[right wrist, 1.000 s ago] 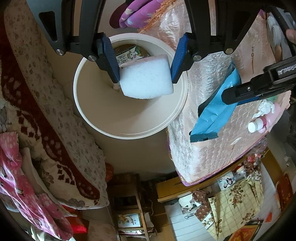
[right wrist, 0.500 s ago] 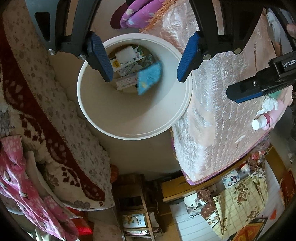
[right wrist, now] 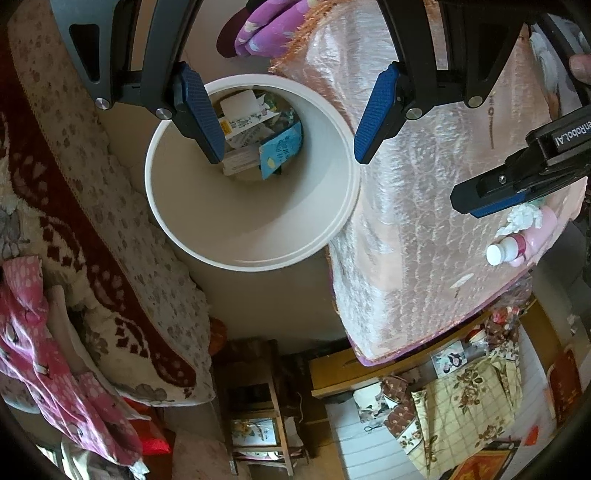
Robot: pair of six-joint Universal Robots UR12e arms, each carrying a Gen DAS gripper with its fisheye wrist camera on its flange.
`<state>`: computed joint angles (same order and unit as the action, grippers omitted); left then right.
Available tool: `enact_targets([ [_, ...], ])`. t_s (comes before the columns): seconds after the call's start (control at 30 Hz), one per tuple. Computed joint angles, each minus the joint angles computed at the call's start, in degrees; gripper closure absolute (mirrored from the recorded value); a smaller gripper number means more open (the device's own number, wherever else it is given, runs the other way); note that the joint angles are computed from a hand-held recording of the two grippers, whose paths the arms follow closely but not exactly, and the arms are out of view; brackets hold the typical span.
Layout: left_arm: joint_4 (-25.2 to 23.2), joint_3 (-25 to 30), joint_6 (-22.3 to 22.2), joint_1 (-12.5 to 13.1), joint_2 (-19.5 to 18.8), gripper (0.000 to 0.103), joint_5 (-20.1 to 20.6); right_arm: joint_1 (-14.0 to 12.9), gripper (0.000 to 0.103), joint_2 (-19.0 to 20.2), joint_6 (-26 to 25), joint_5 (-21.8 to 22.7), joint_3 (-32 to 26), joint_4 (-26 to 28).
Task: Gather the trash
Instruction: 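Move both tools back over the bed toward the tissue pack and tissue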
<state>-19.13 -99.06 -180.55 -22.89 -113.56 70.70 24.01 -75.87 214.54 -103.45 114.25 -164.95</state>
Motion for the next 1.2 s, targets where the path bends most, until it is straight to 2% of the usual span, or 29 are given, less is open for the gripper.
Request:
enact_targets([
  [0.33, 2.9, -3.6, 0.3, 1.0, 3.1, 0.051, 1.8, 1.9, 0.032, 0.3, -1.2, -0.2, -2.3, -0.3],
  [0.6, 4.3, -7.2, 0.0, 3.2, 6.2, 0.051, 3.4, 4.0, 0.029, 1.5, -2.9, -0.7, -4.9, -0.6],
  [0.83, 5.0, -10.2, -2.1, 6.4, 8.8, 0.051, 4.5, 5.5, 0.029, 2.7, -4.4, -0.4, -7.2, -0.6],
  [1.2, 5.5, -15.9, -3.0, 12.0, 13.4, 0.051, 6.0, 7.8, 0.027, 5.6, -6.8, 2.0, -11.3, -0.3],
])
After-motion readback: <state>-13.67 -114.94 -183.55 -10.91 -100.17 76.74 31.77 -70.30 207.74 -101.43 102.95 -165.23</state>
